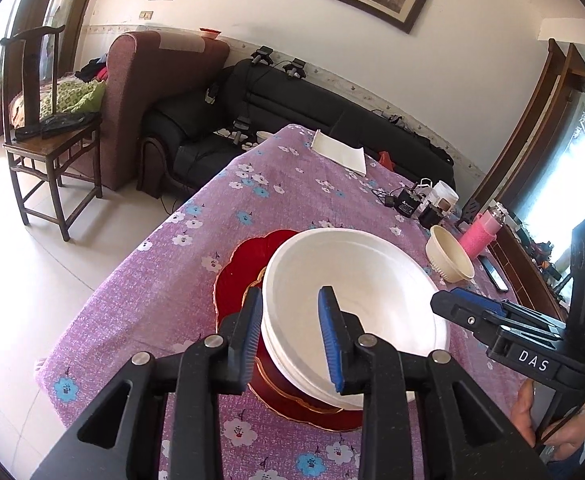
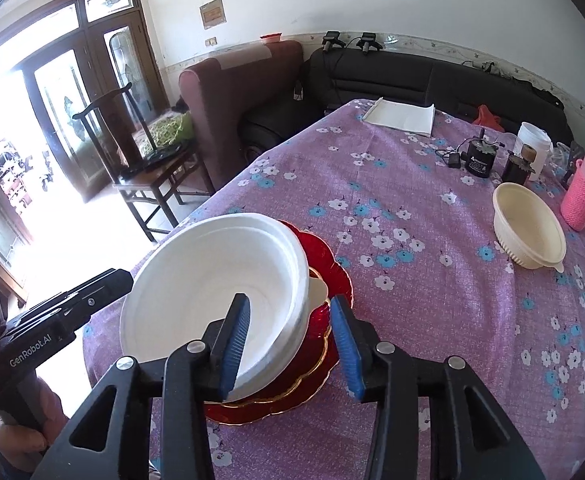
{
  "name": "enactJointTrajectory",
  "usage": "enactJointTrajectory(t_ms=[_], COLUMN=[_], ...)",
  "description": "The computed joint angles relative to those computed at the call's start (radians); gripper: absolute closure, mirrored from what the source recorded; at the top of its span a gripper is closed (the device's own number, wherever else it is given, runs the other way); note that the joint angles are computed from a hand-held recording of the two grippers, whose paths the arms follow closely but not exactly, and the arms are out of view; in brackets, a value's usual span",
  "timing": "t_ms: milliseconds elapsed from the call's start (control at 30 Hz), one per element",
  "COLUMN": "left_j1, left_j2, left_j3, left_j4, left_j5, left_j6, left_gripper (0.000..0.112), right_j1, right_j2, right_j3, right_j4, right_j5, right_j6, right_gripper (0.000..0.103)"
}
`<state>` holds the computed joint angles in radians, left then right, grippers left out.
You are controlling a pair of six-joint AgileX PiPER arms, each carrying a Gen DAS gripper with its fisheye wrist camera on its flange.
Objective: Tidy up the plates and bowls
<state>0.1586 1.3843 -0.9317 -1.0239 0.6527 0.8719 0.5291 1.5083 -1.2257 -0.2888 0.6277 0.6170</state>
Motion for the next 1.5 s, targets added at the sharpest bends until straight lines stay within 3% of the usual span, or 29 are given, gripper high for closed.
enactJointTrajectory(t_ms=[333,600,867,1067,1167,1300,1500], left_j1=[-0.062,-0.263,-0.632,-0.859,-0.9,-0.92,-0.879], left_j2=[-0.089,-0.135,-0.085,0.149,0.27,0.32,0.342], left_j3=[0.015,-0.001,-0.062,-0.136,-0.177,-0.18,-0.175], left_j4=[0.019,0.156,0.455,0.566,0.616,0.758,0.587], left_j5=[-0.012,-0.072,-0.162,-0.191,-0.217,-0.27,-0.278], left_j6=[-0.018,-0.168,-0.468,-0.583,-0.644,-0.77,-0.607], left_gripper=[0.077,0.076,0.067,0.065,0.065,0.065,0.065], right_j1=[-0.084,-0.254,-0.649,-0.947,-1.037,-1.091,-1.054], right_j2=[-0.128,-0.242,-0.302,-0.234,-0.163,-0.046,0.125], right_j3=[0.102,0.211,0.304,0.297,0.267,0.199,0.071], right_j4=[0.069,0.189,0.656,0.935,1.011,1.096,1.16], right_j5=[-0.053,-0.09,-0.076,0.026,0.089,0.154,0.148], right_j6=[-0.036,-0.152,-0.596,-0.863,-0.916,-0.94,-0.853], right_gripper=[0.058,0.057,0.056,0.057,0.057,0.057,0.056])
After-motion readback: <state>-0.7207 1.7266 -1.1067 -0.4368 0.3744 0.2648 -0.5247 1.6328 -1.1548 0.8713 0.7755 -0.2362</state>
